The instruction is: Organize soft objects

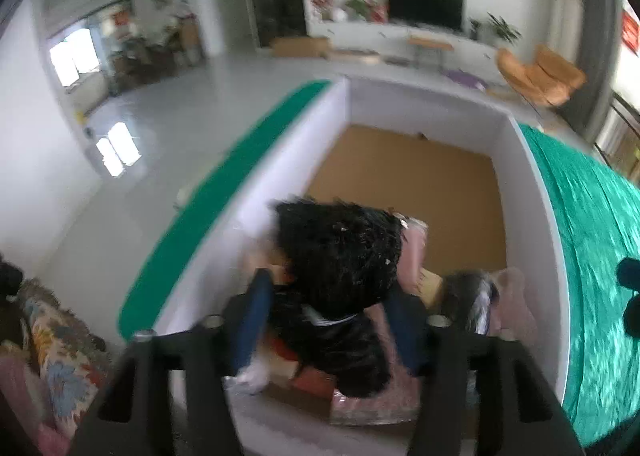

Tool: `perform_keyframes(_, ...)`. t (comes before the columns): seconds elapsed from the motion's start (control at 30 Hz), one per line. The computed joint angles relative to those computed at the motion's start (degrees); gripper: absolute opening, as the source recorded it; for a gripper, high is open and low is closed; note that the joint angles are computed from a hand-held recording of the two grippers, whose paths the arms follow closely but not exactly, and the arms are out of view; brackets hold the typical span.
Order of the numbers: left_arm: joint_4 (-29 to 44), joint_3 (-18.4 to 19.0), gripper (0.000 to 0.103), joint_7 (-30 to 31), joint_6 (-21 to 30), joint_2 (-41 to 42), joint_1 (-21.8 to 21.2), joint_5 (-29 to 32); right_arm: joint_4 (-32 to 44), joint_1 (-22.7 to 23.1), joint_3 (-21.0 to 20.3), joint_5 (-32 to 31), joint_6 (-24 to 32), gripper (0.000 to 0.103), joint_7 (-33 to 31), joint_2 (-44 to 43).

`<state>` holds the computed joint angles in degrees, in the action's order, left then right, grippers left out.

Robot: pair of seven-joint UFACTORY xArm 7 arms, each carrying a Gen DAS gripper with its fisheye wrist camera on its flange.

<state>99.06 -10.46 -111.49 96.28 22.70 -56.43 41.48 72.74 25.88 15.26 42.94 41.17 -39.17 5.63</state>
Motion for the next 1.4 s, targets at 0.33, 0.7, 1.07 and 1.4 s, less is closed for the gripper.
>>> perform_keyframes(0.33,9.9,3.0,0.103,1.5,9.4,4.9,-6.5,4.9,-4.5,-0.5,-1.1,0.1,-3.6,0.073,-0.6,-3.9)
perform_keyframes(0.7,16.5,4.1,0.103,-1.1,13.9,6.6,-8.0,2.7,-7.9,1.7,-1.3,-6.0,-7.7,0.073,0.5,-7.1)
perform_keyframes(1.07,18.7,4.4,0.103,0.8,15.8,7.6,-9.1,3.7,-8.8,3.1,-1.2,-9.0,-9.6,0.073,1.3,-6.9)
perform_keyframes(1.4,17.4,4.4,0.103,-0.8,15.3,7.3,-9.0,2.3,-9.3,3.5,-1.1,-10.1,-10.1,0.073,2.3,-7.1)
